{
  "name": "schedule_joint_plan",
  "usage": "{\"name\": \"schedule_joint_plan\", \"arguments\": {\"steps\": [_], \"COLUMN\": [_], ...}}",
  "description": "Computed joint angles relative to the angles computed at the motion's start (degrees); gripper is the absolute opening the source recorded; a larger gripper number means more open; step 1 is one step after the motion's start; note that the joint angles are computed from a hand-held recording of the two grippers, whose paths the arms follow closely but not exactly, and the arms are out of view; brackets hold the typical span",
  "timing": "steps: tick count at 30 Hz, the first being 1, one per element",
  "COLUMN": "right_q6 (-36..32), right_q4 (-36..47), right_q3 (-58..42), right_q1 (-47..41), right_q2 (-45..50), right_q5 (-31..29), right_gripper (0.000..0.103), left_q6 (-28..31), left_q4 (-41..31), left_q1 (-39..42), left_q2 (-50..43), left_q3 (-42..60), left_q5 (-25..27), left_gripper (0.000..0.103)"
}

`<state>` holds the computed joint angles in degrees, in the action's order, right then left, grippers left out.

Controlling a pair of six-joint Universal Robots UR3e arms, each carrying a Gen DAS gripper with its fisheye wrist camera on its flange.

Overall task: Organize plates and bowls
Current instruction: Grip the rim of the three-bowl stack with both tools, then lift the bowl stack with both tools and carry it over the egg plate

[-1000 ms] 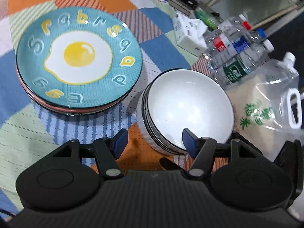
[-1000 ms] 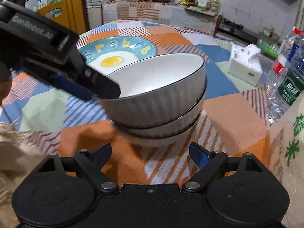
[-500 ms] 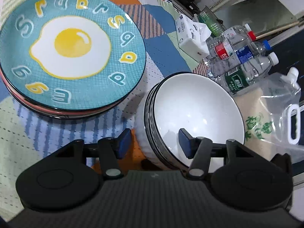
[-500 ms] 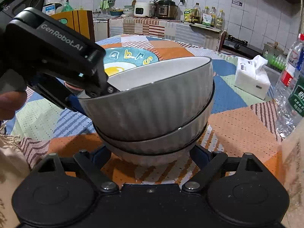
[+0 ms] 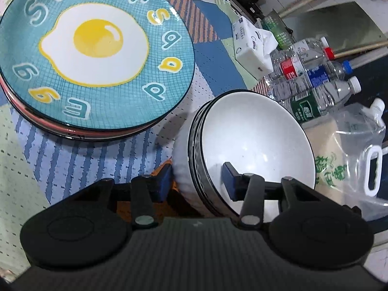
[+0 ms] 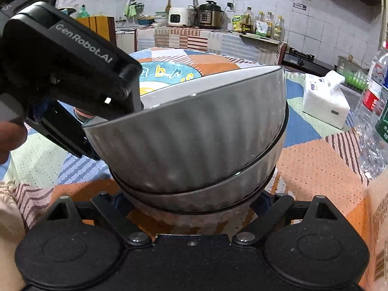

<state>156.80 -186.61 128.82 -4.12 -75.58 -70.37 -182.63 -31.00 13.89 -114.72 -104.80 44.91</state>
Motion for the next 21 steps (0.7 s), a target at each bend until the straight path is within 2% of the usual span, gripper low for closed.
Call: {"name": "schedule_joint_plan", "arguments": {"steps": [6, 16, 19, 21], "right_q6": [1.1, 0.7, 0.4, 0.6], "right_q4": [2.0, -3.6, -2.2, -1.4], "right_q3": [0.6, 3.9, 2.9, 2.2], "right_q1": [-0.7, -0.4, -0.4, -0.5], "right_q2": [-1.6, -1.3, -1.1, -0.8], "right_q5": [0.8, 0.3, 0.4, 0.6], "right_gripper": [0.093, 0.093, 0.093, 0.095], "left_q6": [4.8, 4.7, 3.9, 2.1], "left_q4": [-2.9, -3.5, -1.0, 3.9], "left_q1": [-1.2, -0.5, -0.4, -0.7], "left_q2": [2.5, 1.9, 1.1, 0.3], "left_q3": [0.5, 0.6, 0.2, -0.9], "left_q5": [2.5, 1.8, 1.6, 2.2], "left_gripper": [0.043, 0.043, 0.043, 0.043]}}
